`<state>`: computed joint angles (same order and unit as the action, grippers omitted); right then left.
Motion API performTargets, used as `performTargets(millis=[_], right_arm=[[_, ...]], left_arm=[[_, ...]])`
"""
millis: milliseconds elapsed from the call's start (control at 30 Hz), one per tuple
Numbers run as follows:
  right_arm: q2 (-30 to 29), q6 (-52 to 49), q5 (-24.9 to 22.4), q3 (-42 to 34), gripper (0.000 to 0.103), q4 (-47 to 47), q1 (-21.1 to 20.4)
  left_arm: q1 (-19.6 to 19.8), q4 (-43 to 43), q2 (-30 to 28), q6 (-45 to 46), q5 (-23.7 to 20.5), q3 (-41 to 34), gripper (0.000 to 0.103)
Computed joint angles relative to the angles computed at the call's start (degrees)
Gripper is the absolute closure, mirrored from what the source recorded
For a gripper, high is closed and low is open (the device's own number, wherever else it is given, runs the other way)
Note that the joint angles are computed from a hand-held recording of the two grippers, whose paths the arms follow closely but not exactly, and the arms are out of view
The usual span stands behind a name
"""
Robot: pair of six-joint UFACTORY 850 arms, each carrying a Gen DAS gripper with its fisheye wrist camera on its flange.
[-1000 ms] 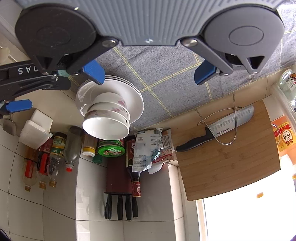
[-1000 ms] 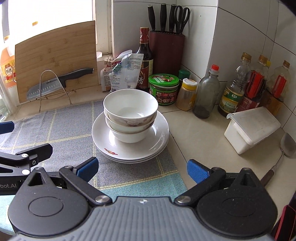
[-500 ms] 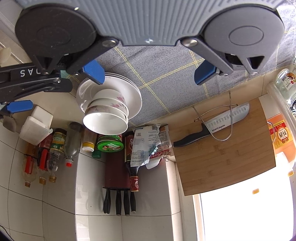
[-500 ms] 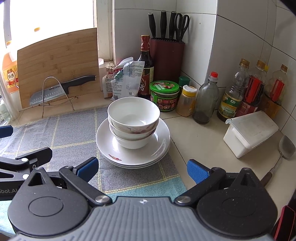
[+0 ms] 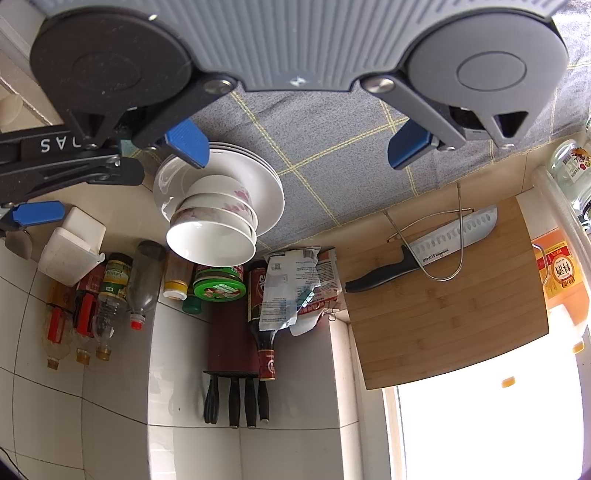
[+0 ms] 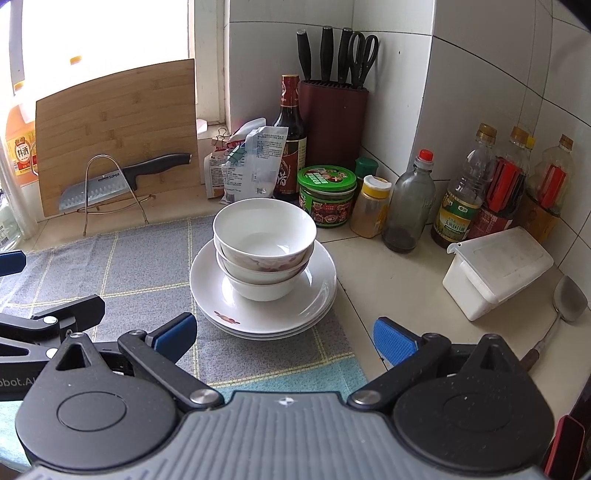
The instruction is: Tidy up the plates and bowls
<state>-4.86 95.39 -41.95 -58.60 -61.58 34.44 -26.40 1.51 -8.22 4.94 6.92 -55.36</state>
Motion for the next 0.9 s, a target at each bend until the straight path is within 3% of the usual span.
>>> performTargets(millis=[900], right_arm=[[0.1,0.2,-0.8,0.0,0.000,-0.3,0.4]], left_arm=[[0.2,1.0,0.2,-0.8,-0.2,0.1,0.001]])
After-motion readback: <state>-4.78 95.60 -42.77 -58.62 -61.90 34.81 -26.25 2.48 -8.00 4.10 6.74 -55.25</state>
